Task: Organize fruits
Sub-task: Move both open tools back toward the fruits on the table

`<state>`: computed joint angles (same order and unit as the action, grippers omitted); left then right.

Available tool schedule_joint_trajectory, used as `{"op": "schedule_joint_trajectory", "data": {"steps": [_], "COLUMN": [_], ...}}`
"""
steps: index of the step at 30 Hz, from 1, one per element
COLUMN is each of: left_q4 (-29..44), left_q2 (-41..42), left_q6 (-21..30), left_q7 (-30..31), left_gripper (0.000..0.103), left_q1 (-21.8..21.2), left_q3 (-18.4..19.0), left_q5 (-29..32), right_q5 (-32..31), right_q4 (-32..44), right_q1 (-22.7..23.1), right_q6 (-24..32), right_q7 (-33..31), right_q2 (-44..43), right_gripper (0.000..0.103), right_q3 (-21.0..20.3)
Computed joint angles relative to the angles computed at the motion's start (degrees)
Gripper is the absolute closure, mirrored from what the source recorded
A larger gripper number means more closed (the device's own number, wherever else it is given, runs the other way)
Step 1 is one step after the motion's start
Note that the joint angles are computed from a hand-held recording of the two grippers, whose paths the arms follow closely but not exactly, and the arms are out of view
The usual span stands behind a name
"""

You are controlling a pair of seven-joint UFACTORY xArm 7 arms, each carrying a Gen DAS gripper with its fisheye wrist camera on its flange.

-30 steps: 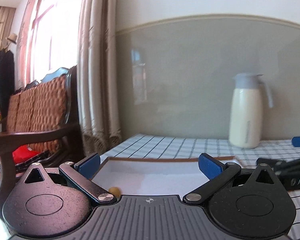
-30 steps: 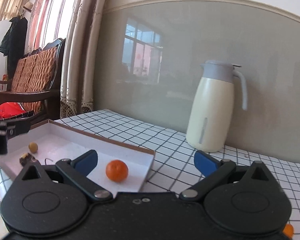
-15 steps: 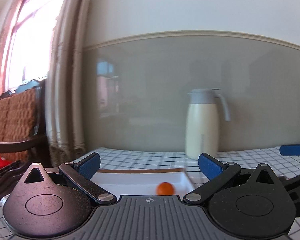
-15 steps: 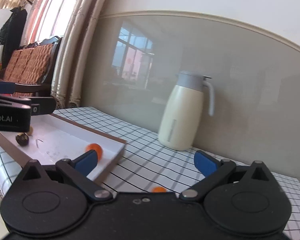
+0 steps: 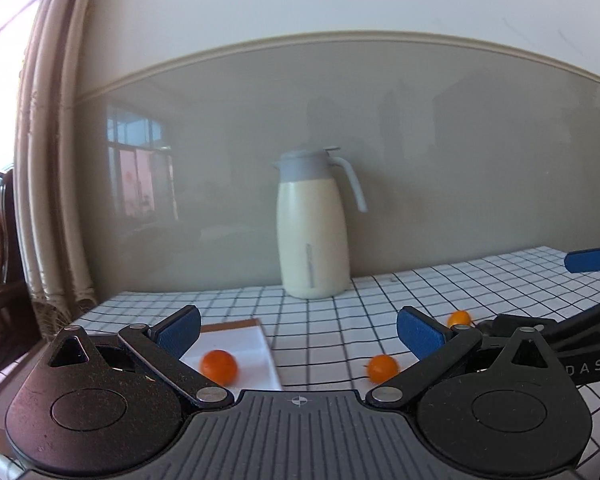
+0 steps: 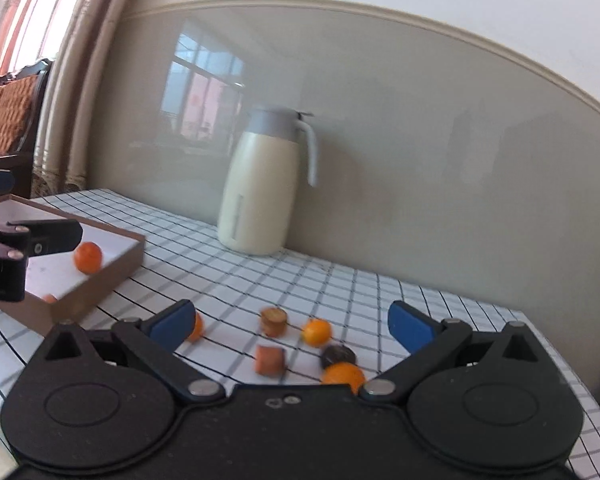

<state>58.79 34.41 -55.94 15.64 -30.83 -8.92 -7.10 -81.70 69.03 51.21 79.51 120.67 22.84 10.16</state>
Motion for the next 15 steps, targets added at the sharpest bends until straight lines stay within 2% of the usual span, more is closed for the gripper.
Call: {"op": "schedule_joint_trajectory", "data": {"steps": [5, 7, 11, 15], "left_q4": [1.88, 2.64, 5.78, 8.54], "left_q2": [1.19, 1.8, 3.69, 4.88], "left_q6": [1.9, 2.37, 4.89, 8.64], "left_q7": [1.42, 2.17, 6.48, 8.52], "left_gripper": [0.0, 0.0, 0.0, 0.0], "left_q1": [-2.39, -3.3, -6.56, -7.57], "left_q3": [-0.37, -0.29, 0.89, 1.29], "left_q5": [-1.79, -2.27, -6.35, -7.84], "right_q5": [1.36, 2.05, 2.57, 2.91], "right_q4": [-3.93, -5.36, -6.87, -7.89], "right_q1": [-1.13, -2.16, -3.67, -5.01], "right_q6": [-0.77, -2.24, -4.03, -6.18], "right_q7": [3.69, 4.83, 6.0, 6.48], "right_q2": [-2.32, -3.18, -3.71, -4.0], "right_gripper": [0.012, 0.018, 0.02, 0.021], "right_q3": [0.48, 0.73, 0.92, 0.96]}}
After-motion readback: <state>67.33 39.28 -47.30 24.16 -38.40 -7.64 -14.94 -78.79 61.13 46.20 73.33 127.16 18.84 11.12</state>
